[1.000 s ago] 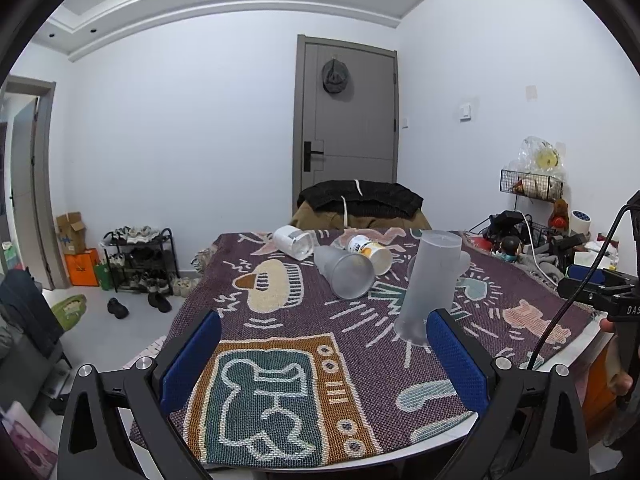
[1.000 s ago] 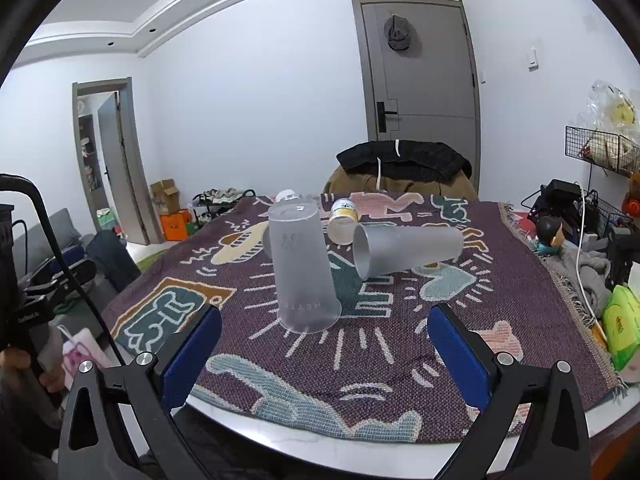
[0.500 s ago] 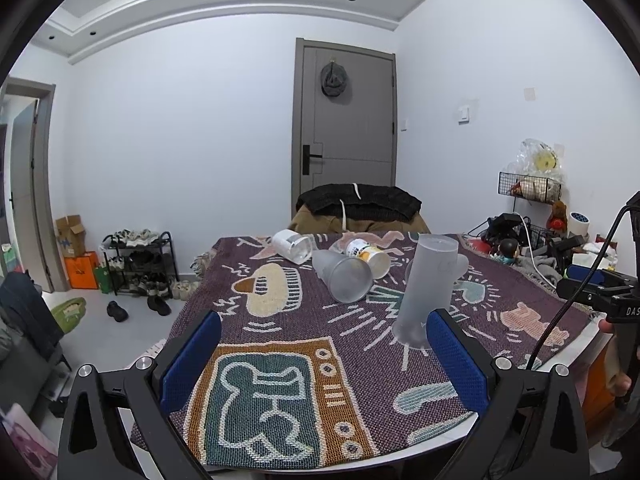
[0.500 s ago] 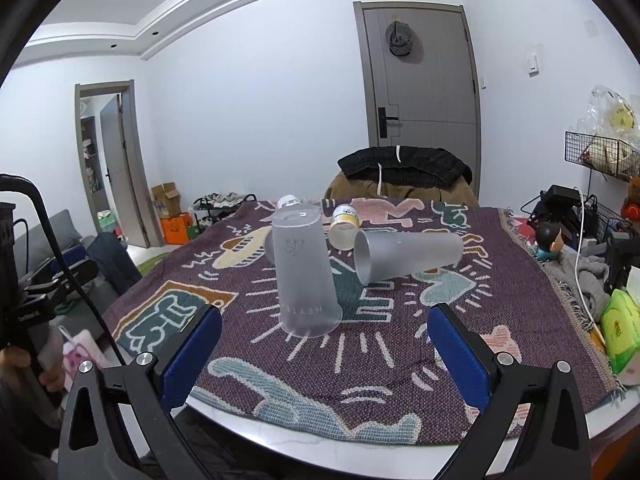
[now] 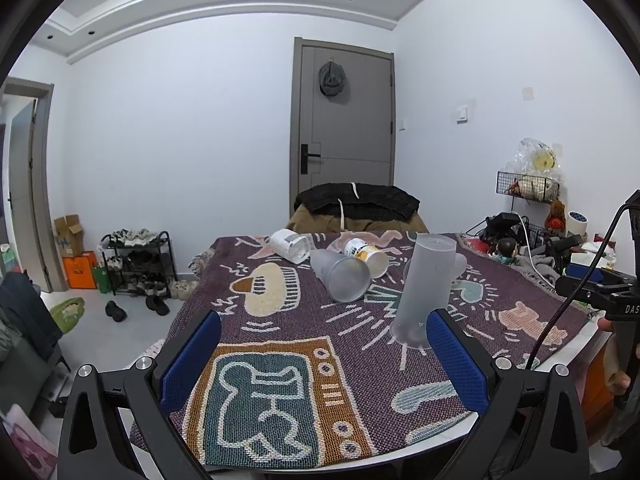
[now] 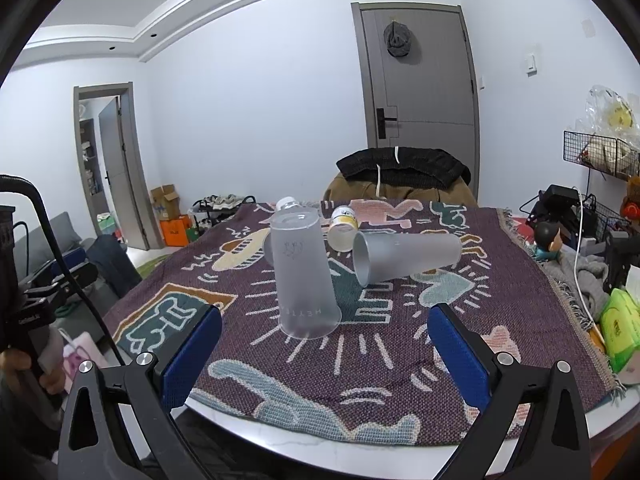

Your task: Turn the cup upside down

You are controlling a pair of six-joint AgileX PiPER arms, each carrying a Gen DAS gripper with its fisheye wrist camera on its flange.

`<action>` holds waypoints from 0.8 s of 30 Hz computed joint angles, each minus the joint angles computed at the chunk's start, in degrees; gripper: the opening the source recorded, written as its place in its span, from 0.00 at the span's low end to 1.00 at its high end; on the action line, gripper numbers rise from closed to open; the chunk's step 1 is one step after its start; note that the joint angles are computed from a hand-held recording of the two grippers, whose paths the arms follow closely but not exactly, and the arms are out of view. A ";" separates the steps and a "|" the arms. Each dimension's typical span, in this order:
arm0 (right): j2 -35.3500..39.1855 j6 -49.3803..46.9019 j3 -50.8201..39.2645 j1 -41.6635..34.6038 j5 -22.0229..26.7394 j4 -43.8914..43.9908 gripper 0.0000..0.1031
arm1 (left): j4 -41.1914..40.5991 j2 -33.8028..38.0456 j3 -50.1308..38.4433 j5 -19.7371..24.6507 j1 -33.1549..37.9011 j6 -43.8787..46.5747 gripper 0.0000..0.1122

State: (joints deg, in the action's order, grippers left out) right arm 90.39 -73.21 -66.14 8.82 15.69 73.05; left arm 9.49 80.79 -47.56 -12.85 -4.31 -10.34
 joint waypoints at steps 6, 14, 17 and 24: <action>0.13 0.00 -0.06 -0.04 0.02 0.02 1.00 | -0.05 0.04 -0.07 0.04 0.02 0.15 0.91; -0.20 0.45 0.09 0.07 -0.05 -0.50 1.00 | -1.37 0.02 -0.09 0.13 -0.21 1.52 0.91; -0.30 1.08 0.03 0.11 -0.10 -1.18 1.00 | -1.55 0.10 -0.10 0.11 -0.27 1.68 0.91; -0.26 2.47 -0.33 0.06 0.04 -2.45 1.00 | -1.86 0.28 -0.26 0.22 -0.41 1.88 0.91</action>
